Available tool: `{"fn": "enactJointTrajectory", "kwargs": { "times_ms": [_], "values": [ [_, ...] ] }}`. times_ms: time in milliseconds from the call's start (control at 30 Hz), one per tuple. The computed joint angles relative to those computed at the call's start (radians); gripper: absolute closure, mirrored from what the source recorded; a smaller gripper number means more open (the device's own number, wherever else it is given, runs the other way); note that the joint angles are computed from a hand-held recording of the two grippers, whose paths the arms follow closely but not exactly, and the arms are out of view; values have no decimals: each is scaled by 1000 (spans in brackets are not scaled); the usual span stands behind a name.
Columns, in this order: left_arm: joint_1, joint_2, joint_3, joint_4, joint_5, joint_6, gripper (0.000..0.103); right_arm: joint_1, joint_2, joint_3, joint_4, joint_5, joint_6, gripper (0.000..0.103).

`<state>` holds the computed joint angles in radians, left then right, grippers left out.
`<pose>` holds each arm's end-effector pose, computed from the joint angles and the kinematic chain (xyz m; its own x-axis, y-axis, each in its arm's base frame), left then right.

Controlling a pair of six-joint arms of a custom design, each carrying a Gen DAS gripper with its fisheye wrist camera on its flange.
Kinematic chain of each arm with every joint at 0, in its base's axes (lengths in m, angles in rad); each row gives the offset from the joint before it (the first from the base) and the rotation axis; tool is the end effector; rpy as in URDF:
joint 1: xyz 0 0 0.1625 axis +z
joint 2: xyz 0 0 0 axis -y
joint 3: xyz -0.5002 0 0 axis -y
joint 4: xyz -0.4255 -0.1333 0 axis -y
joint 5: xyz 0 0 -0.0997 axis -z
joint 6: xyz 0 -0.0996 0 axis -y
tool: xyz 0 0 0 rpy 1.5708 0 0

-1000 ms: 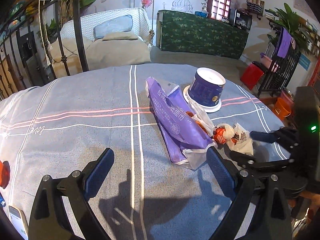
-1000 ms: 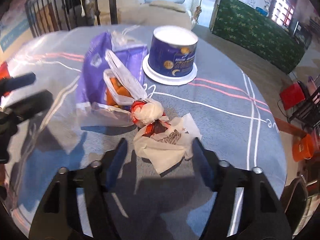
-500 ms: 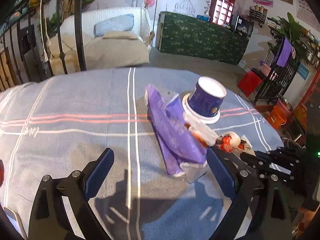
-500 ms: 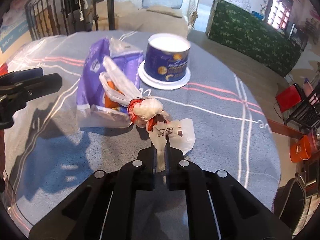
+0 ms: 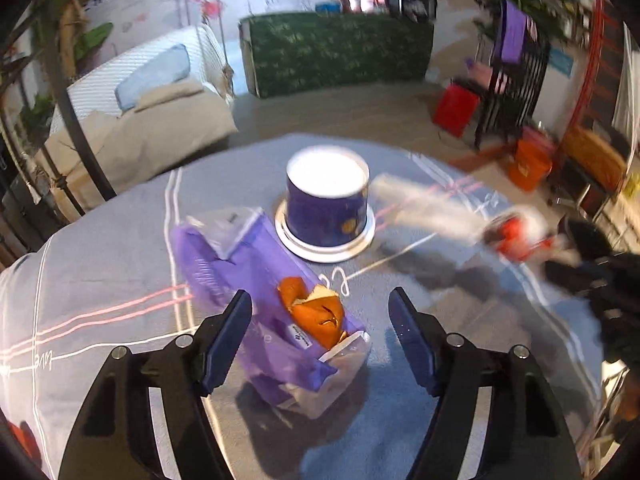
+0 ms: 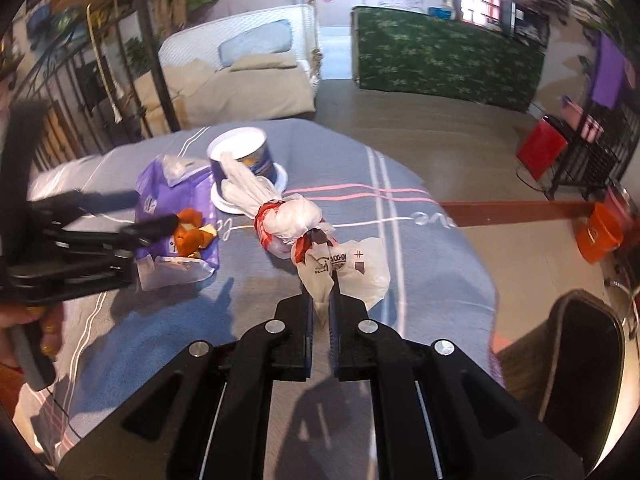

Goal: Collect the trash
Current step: 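Grasp the white plastic bag with red tie with the right gripper while the left grasps the orange peel, then carry the white bag to the bin and open the right gripper while the left carries the peel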

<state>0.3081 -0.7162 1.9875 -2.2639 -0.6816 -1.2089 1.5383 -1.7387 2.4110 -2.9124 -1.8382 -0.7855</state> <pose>-0.4622 -0.3681 -0.0227 -0.6708 0.0206 -0.7414 0.4821 0.7718 -0.4147 0.0943 -0.3904 0.3772 -0.6958 -0.4163 0.5853 -0.6599 0.6922 -0.2921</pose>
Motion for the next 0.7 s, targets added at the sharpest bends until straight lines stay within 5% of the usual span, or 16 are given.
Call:
{"fn": "enactJointTrajectory", "kwargs": {
  "times_ms": [200,333,700],
  "values": [
    [53,49,-67,116,-27,7,39,-46,-63,-4,50,42,1,96],
    [65,70,-93,189,-21,-15,53,-73,-86,1,61,58,-5,96],
    [34,42,-40,85,-2,-42,77,-129,-120,3,77,99,4,96]
  ]
}}
